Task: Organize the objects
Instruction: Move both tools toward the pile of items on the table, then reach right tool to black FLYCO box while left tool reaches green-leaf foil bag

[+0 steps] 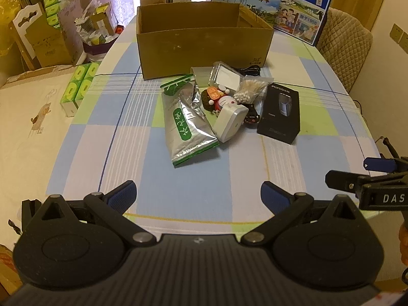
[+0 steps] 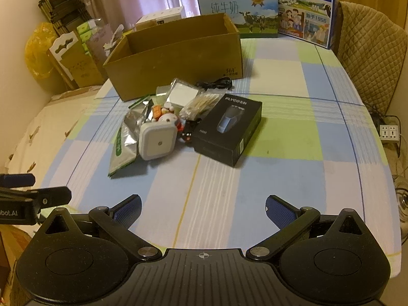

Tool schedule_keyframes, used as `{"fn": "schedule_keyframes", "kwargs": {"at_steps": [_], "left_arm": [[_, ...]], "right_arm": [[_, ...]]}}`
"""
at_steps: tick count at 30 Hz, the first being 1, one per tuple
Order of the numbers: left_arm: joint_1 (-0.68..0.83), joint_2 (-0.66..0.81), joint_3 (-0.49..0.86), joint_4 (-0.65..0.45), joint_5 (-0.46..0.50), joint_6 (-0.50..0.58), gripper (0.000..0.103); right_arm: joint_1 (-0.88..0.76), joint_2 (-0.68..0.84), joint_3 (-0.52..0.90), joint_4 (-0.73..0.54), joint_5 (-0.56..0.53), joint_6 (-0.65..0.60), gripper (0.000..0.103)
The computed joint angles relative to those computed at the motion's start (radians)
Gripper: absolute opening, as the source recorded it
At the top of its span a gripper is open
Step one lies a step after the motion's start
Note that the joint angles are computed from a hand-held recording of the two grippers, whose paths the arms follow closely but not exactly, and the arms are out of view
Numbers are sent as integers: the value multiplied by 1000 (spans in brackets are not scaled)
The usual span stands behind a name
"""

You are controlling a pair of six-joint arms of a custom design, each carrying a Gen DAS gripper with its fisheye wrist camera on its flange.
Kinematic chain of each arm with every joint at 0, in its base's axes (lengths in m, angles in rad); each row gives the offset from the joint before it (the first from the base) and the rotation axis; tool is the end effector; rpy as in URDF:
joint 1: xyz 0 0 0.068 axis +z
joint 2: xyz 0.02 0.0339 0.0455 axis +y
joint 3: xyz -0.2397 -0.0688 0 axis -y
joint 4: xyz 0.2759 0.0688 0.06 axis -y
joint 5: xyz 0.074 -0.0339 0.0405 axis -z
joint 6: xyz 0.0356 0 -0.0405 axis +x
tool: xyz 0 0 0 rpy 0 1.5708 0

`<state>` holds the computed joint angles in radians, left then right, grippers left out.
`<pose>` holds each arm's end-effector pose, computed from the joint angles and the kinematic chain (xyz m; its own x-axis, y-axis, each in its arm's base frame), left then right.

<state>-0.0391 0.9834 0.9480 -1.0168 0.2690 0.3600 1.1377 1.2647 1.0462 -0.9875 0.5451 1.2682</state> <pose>0.2182 -0.0180 0.2691 -0.7526 0.3693 -0.5452 0.4642 0.8848 -0.0414 0.1290 0.2349 0.2433 -0.7836 0.2501 -0.5687 0.1661 0.9664 0.1962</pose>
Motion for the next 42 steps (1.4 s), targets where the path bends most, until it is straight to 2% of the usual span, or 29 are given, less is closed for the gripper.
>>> {"fn": "schedule_keyframes", "kwargs": {"at_steps": [9, 20, 27, 37, 42], "left_arm": [[-17, 125, 40, 82, -47, -52, 102], [4, 305, 107, 188, -97, -125, 102], [16, 395, 152, 229, -123, -173, 102], [4, 480, 198, 253, -156, -221, 102], [-8, 515, 216, 263, -164, -236, 102]], "right_arm": [[-163, -13, -78, 168, -52, -171, 101], [-390, 125, -90, 369, -149, -350, 101], [-497, 240, -51, 433, -212, -385, 101], [-578, 413, 74, 436, -242, -394, 101], [-592, 428, 66, 436, -259, -424, 99]]}}
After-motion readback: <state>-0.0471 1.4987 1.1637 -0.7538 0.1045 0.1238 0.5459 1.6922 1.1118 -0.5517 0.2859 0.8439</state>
